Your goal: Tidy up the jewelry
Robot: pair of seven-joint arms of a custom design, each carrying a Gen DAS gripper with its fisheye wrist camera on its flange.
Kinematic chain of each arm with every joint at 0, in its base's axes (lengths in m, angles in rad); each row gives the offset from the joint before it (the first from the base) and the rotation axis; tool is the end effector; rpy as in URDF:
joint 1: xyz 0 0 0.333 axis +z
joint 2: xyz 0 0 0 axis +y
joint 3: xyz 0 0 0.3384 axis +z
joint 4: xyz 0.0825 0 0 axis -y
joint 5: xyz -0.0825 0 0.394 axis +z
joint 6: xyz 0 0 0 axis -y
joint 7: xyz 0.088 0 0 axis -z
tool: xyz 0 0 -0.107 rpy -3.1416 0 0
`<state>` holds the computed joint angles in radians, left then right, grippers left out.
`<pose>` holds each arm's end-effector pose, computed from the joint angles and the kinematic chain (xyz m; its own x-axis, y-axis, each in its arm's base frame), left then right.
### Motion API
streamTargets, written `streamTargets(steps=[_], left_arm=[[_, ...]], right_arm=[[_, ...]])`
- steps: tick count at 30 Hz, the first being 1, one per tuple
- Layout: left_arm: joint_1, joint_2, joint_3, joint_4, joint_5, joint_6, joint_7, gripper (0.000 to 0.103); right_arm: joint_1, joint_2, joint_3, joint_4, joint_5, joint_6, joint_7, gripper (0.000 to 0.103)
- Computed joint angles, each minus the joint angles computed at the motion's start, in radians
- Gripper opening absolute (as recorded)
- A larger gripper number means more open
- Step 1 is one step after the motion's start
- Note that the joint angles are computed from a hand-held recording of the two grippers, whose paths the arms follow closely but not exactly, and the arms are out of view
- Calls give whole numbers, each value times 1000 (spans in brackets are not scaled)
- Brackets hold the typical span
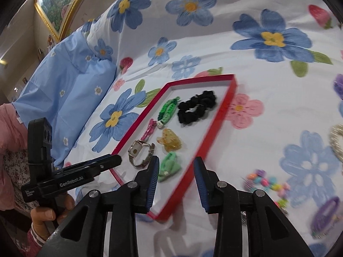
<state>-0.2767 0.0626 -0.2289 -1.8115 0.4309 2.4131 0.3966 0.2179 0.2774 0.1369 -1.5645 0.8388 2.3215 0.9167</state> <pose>0.5580 -0.3019 0.5814 0.3266 -0.9059 0.2696 -0.7342 -0.4228 -0.5313 0.6580 0.2452 0.5634 0.6068 -0.6546 -0.4508 -0.7354 -0.2473 -0.6309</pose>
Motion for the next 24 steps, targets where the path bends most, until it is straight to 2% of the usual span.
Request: streamTargets(steps=[3, 18, 24], left_arm=[[-11, -3, -9, 6, 6, 8, -10, 36], [-73, 54, -29, 97, 0, 12, 46, 36], [-102, 106, -38, 160, -22, 7, 106, 36]], right_arm=[[-14, -41, -11, -51, 17, 21, -9, 41], [-70, -202, -93, -257, 74, 91, -23, 42], [-83, -247, -122, -339, 57, 117, 0, 43]])
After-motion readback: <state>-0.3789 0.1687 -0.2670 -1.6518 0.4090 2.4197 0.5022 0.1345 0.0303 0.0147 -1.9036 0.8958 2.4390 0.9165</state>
